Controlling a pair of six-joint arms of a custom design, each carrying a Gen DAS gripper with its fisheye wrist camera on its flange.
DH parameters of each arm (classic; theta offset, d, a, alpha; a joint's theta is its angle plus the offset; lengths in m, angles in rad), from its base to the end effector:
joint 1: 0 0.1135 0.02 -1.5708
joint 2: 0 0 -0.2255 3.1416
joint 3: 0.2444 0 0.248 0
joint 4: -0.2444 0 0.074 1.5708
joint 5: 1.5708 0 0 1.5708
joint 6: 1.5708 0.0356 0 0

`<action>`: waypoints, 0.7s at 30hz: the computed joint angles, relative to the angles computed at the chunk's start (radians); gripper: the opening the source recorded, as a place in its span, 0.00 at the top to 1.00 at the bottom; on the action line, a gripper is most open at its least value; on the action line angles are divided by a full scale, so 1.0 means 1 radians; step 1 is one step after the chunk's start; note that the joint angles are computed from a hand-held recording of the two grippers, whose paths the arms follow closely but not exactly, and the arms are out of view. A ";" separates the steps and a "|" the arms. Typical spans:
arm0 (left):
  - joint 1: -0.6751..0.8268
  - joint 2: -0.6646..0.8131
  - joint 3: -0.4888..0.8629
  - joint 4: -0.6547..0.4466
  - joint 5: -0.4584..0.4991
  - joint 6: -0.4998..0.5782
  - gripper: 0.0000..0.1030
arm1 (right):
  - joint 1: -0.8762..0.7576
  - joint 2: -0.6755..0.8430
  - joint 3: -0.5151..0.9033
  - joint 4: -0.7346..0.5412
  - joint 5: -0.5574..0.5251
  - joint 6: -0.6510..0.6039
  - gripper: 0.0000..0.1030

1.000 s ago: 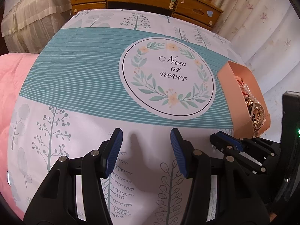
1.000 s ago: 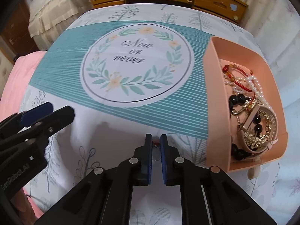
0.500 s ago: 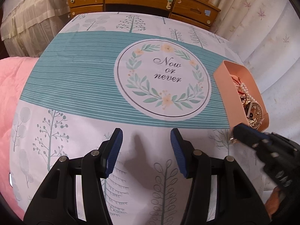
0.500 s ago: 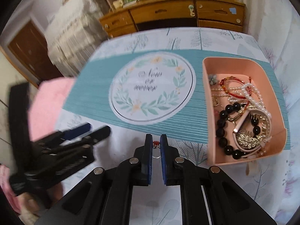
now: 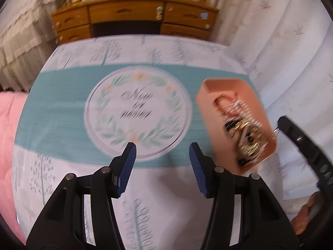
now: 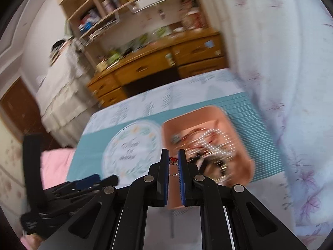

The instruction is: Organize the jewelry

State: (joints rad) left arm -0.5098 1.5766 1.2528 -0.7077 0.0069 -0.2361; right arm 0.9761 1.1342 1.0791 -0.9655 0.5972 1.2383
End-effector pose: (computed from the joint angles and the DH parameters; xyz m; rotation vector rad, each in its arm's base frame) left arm 0.2834 -0.1587 0.2253 0.3611 2.6036 -0.2732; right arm 0.1411 0.1729 0.2763 0.5119 2.3136 0.2711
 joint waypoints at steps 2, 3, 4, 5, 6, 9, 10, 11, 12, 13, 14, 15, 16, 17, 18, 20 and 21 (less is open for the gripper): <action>-0.025 0.042 0.065 -0.005 -0.012 -0.006 0.51 | -0.031 -0.028 -0.018 -0.032 0.006 0.006 0.92; -0.040 0.069 0.105 -0.009 -0.020 -0.012 0.51 | -0.050 -0.040 -0.031 -0.032 -0.002 0.001 0.92; -0.051 0.095 0.140 -0.013 -0.024 -0.017 0.51 | -0.060 -0.050 -0.035 -0.040 -0.005 -0.002 0.92; -0.062 0.121 0.176 -0.020 -0.027 -0.022 0.49 | -0.076 -0.056 -0.043 -0.045 -0.008 -0.009 0.92; -0.074 0.156 0.220 -0.029 -0.030 -0.027 0.45 | -0.090 -0.062 -0.050 -0.047 -0.008 -0.019 0.92; -0.096 0.223 0.302 -0.042 -0.034 -0.036 0.40 | -0.113 -0.065 -0.064 -0.048 -0.001 -0.037 0.92; -0.101 0.235 0.315 -0.045 -0.037 -0.036 0.39 | -0.122 -0.066 -0.069 -0.043 -0.002 -0.047 0.92; -0.108 0.253 0.333 -0.049 -0.043 -0.036 0.38 | -0.132 -0.068 -0.076 -0.032 -0.008 -0.059 0.89; -0.112 0.262 0.341 -0.050 -0.045 -0.035 0.35 | -0.136 -0.062 -0.078 -0.020 -0.014 -0.068 0.83; -0.115 0.262 0.336 -0.043 -0.048 -0.032 0.29 | -0.142 -0.064 -0.085 -0.010 -0.023 -0.083 0.77; -0.119 0.263 0.329 -0.032 -0.057 -0.032 0.26 | -0.141 -0.052 -0.083 -0.005 -0.020 -0.083 0.62; -0.121 0.257 0.314 -0.017 -0.072 -0.037 0.21 | -0.134 -0.046 -0.084 -0.007 0.000 -0.075 0.55; -0.118 0.255 0.304 -0.008 -0.072 -0.034 0.20 | -0.123 -0.033 -0.076 -0.013 0.019 -0.059 0.53; -0.114 0.254 0.300 -0.008 -0.068 -0.034 0.20 | -0.117 -0.043 -0.088 -0.007 0.038 -0.056 0.53; -0.107 0.254 0.295 -0.012 -0.063 -0.037 0.20 | -0.110 -0.045 -0.089 -0.006 0.044 -0.047 0.53; -0.094 0.247 0.281 -0.017 -0.061 -0.043 0.20 | -0.096 -0.046 -0.087 -0.009 0.047 -0.034 0.53; -0.086 0.238 0.267 -0.014 -0.058 -0.050 0.20 | -0.087 -0.042 -0.079 -0.019 0.052 -0.026 0.52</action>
State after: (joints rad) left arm -0.5954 1.8142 1.5195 -0.7217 -0.0508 -0.2858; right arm 0.8889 1.0921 1.0003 -0.9847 0.6490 1.2121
